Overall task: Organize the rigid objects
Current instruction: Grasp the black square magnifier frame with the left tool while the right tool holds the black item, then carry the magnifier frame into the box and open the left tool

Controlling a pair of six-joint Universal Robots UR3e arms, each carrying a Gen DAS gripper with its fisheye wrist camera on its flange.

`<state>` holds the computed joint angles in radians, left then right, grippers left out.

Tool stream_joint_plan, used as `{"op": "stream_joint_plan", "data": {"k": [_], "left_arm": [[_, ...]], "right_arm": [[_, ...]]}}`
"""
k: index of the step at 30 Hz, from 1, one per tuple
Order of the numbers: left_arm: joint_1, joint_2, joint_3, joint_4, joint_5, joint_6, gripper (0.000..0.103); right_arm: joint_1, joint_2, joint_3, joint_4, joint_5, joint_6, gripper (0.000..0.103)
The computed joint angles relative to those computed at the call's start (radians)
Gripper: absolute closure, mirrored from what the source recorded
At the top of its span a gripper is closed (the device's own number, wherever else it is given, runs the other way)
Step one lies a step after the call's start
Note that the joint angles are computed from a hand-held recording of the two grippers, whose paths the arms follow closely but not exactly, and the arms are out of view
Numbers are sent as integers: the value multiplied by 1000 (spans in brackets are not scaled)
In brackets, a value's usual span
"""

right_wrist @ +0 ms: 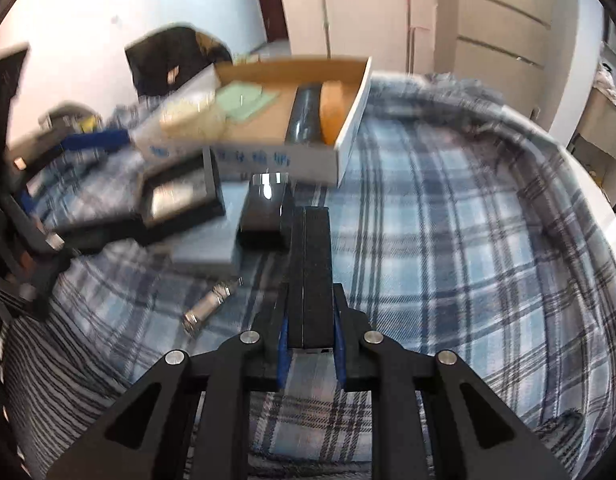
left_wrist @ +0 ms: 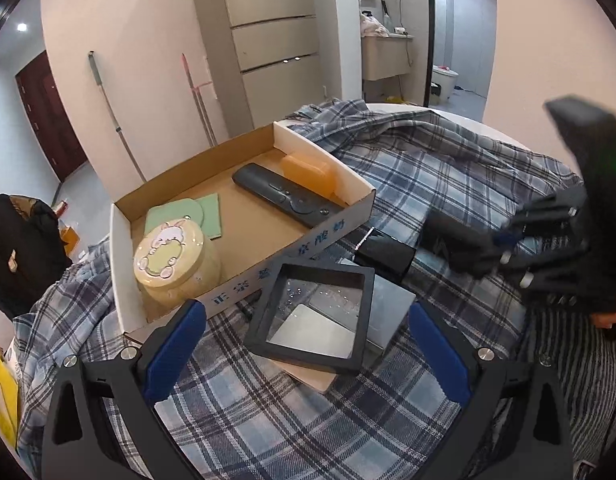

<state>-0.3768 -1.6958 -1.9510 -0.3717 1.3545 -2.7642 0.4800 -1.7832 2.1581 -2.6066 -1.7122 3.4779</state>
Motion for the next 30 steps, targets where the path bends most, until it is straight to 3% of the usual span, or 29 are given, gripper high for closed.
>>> {"op": "stream_joint_plan", "data": {"k": [4, 7, 14, 17, 18, 20, 21, 30], "left_arm": [[33, -29, 73, -135, -77, 11, 0], [43, -60, 120, -186, -111, 36, 0], [2, -177, 265, -284, -35, 76, 0], [16, -196, 290, -315, -71, 73, 1], [22, -193, 291, -332, -95, 86, 3], [15, -207, 326, -396, -91, 92, 30], [9, -215, 345, -425, -78, 78, 30], [3, -55, 170, -302, -61, -34, 30]], "right_arm": [[61, -39, 46, -155, -108, 4, 86], [103, -12, 19, -164, -166, 3, 86], [97, -3, 0, -129, -147, 5, 86], [85, -1, 1, -118, -134, 5, 86], [79, -1, 0, -108, -127, 6, 86], [69, -6, 6, -100, -112, 9, 87], [64, -10, 9, -101, -106, 9, 86], [77, -8, 10, -110, -126, 18, 86]]}}
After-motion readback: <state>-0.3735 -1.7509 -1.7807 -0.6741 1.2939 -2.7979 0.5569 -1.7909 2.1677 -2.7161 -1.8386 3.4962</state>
